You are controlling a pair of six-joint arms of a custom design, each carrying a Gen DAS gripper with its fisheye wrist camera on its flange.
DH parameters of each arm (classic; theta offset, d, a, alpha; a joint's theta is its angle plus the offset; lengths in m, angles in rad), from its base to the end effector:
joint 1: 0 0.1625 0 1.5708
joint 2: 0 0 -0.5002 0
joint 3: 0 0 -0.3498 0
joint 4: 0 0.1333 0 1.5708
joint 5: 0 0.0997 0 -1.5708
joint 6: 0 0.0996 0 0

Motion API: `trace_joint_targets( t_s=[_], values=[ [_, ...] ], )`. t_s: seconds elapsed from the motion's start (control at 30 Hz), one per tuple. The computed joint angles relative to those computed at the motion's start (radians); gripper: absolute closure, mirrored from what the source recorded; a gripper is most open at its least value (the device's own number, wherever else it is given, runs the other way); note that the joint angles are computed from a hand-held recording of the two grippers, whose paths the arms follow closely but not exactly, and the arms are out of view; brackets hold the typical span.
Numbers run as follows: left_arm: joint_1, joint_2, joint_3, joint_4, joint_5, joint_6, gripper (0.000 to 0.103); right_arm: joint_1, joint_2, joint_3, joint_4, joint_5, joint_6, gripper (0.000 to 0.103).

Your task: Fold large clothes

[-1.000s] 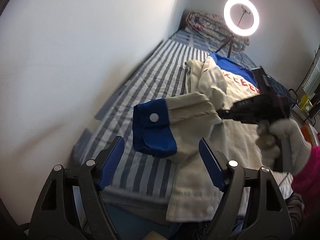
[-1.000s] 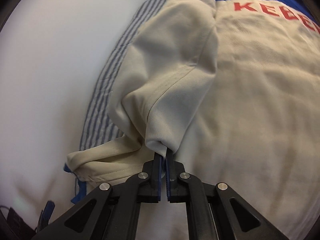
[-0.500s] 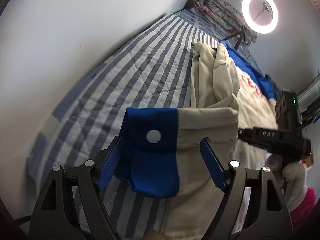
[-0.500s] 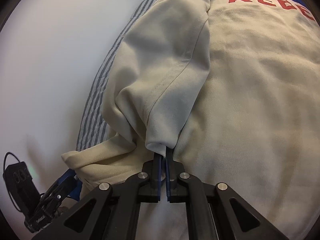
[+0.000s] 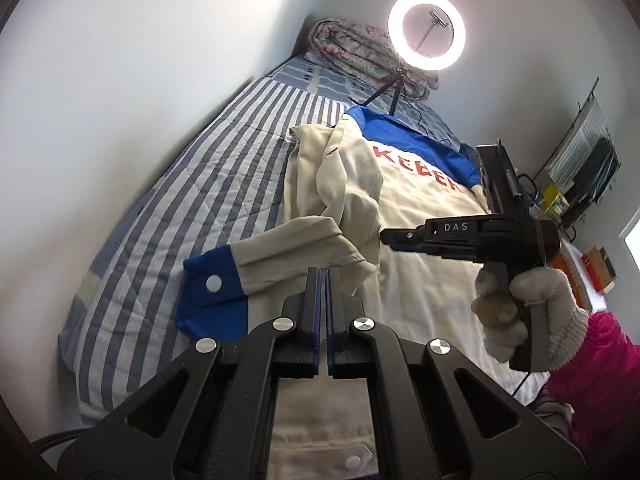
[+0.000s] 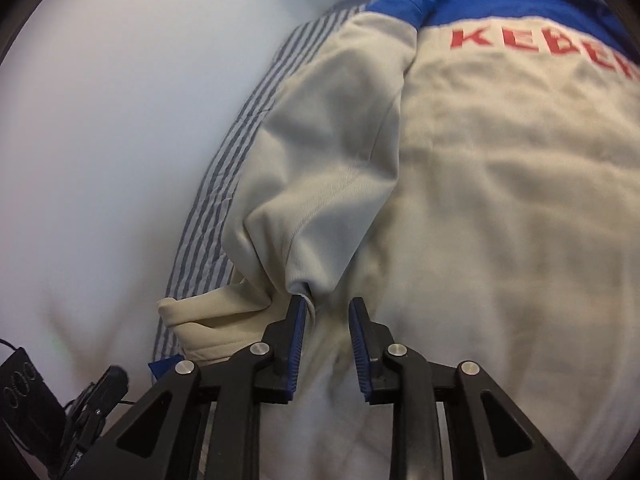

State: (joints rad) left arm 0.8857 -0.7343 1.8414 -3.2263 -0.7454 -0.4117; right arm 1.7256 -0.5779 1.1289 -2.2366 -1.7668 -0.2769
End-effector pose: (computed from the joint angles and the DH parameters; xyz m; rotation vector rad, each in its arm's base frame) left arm -0.2502 -0.6325 0.1791 0.0352 2.4832 -1.1542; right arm 0.2401 -0.7998 0.1670 0.6125 -2.8708 0.1508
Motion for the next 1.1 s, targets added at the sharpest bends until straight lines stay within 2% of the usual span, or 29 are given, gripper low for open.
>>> trace_joint_targets(
  t_s=[0.07, 0.1, 0.13, 0.17, 0.2, 0.23, 0.3, 0.37, 0.4, 0.43, 0.6, 0.77, 0.8, 0.83, 0.87, 0.9, 0.97, 1.0, 1.03, 1.07, 1.1],
  values=[
    [0.001, -0.017, 0.012, 0.044, 0.018, -0.05, 0.103, 0.011, -0.002, -0.01, 0.0, -0.037, -0.008, 0.083],
    [0.007, -0.028, 0.014, 0.093, 0.029, -0.106, 0.094, 0.012, -0.006, -0.016, 0.01, -0.023, -0.001, 0.082],
    [0.017, -0.038, 0.021, 0.114, 0.028, -0.149, 0.068, 0.013, -0.01, -0.02, 0.023, -0.006, 0.006, 0.075],
    [0.027, -0.045, 0.027, 0.124, 0.034, -0.182, 0.05, 0.017, -0.013, -0.022, 0.03, 0.0, 0.012, 0.067],
    [0.034, -0.048, 0.038, 0.114, 0.045, -0.2, 0.03, 0.02, -0.022, -0.011, 0.021, 0.025, 0.012, 0.054],
    [0.04, -0.05, 0.048, 0.099, 0.057, -0.205, 0.029, 0.022, -0.027, 0.0, 0.01, 0.045, 0.01, 0.046],
    [0.062, -0.056, 0.041, 0.134, 0.057, -0.234, 0.029, 0.026, -0.032, 0.016, 0.011, 0.097, -0.017, 0.046],
    [0.09, -0.06, 0.034, 0.139, 0.03, -0.258, 0.029, 0.035, -0.023, 0.018, 0.032, 0.097, -0.051, 0.046],
    [0.105, -0.058, 0.03, 0.123, 0.001, -0.26, 0.029, 0.038, -0.015, 0.015, 0.046, 0.085, -0.068, 0.054],
    [0.118, -0.055, 0.024, 0.115, -0.024, -0.262, 0.029, 0.042, -0.008, 0.012, 0.059, 0.064, -0.082, 0.073],
    [0.173, -0.022, -0.039, 0.135, -0.102, -0.258, 0.029, 0.038, 0.015, 0.028, 0.091, -0.072, -0.114, 0.097],
    [0.207, 0.009, -0.07, 0.053, -0.206, -0.225, 0.03, 0.005, -0.005, 0.05, 0.088, -0.029, -0.117, 0.103],
    [0.206, 0.016, -0.079, 0.033, -0.233, -0.192, 0.044, 0.003, -0.007, 0.048, 0.096, -0.024, -0.11, 0.103],
    [0.199, 0.017, -0.084, 0.045, -0.23, -0.177, 0.066, 0.001, -0.008, 0.044, 0.102, -0.021, -0.102, 0.103],
    [0.188, 0.02, -0.095, 0.068, -0.207, -0.161, 0.08, -0.009, -0.014, 0.038, 0.112, -0.02, -0.111, 0.103],
    [0.173, 0.023, -0.104, 0.092, -0.177, -0.138, 0.103, -0.008, -0.013, 0.037, 0.112, -0.019, -0.108, 0.102],
    [0.159, 0.022, -0.095, 0.058, -0.172, -0.111, 0.103, -0.015, -0.017, 0.028, 0.128, 0.006, -0.1, 0.096],
    [0.143, 0.017, -0.082, 0.032, -0.156, -0.092, 0.103, -0.022, -0.022, 0.023, 0.14, 0.026, -0.086, 0.088],
    [0.132, 0.013, -0.069, 0.007, -0.149, -0.075, 0.103, -0.029, -0.03, 0.022, 0.147, 0.046, -0.074, 0.075],
    [0.121, 0.007, -0.056, -0.019, -0.15, -0.059, 0.103, -0.031, -0.026, 0.022, 0.132, 0.058, -0.066, 0.069],
    [0.105, -0.003, -0.035, -0.059, -0.165, -0.031, 0.103, -0.036, -0.037, 0.029, 0.11, 0.07, -0.07, 0.057]
  ],
)
